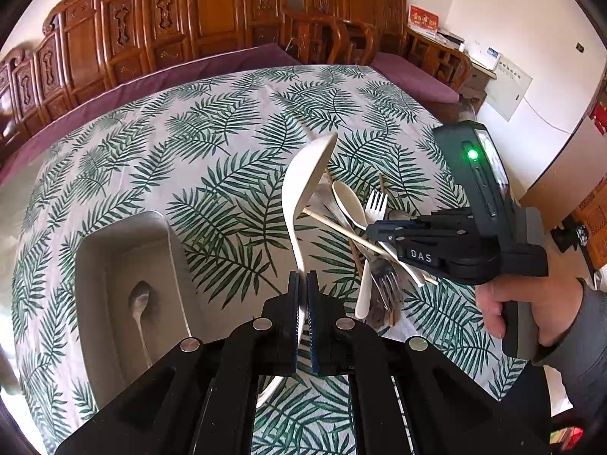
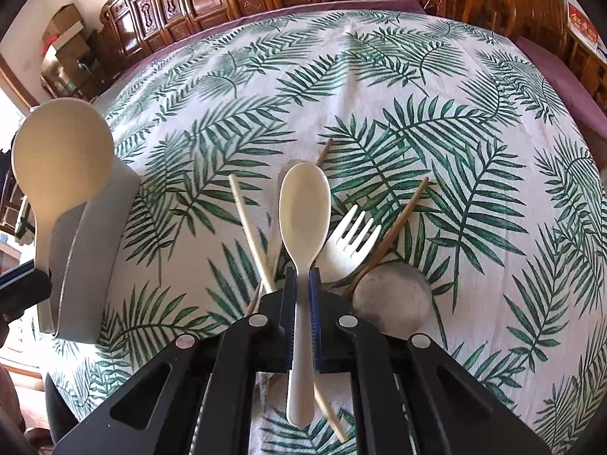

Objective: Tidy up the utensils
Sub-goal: 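Lower the white spoon into the tray and open the left tool while the right tool carries its spoon over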

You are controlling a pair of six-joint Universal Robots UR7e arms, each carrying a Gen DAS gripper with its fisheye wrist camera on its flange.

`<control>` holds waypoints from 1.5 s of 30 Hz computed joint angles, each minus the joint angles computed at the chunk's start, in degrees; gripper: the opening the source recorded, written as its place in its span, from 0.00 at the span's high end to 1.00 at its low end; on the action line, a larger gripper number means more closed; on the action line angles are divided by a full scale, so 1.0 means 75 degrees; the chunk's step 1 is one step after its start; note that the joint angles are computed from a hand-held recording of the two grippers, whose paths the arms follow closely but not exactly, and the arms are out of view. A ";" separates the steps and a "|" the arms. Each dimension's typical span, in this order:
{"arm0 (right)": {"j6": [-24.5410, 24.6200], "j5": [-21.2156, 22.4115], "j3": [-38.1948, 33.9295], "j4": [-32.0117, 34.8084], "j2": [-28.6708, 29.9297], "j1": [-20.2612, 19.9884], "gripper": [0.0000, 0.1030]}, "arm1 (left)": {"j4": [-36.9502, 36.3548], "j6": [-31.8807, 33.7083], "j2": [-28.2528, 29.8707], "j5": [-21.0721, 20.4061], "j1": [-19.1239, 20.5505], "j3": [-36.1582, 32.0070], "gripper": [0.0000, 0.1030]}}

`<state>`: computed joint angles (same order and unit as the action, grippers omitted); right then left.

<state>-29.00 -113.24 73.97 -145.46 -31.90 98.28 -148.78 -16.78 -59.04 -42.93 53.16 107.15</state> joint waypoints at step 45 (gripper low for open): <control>-0.0408 0.1286 0.2022 -0.0779 -0.1264 0.1244 0.92 | 0.0609 -0.1376 -0.1713 0.0716 0.0808 0.1064 0.97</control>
<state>-32.05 -103.59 89.14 -151.30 -41.38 107.61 -144.22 -27.11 -71.89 -37.56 59.22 115.13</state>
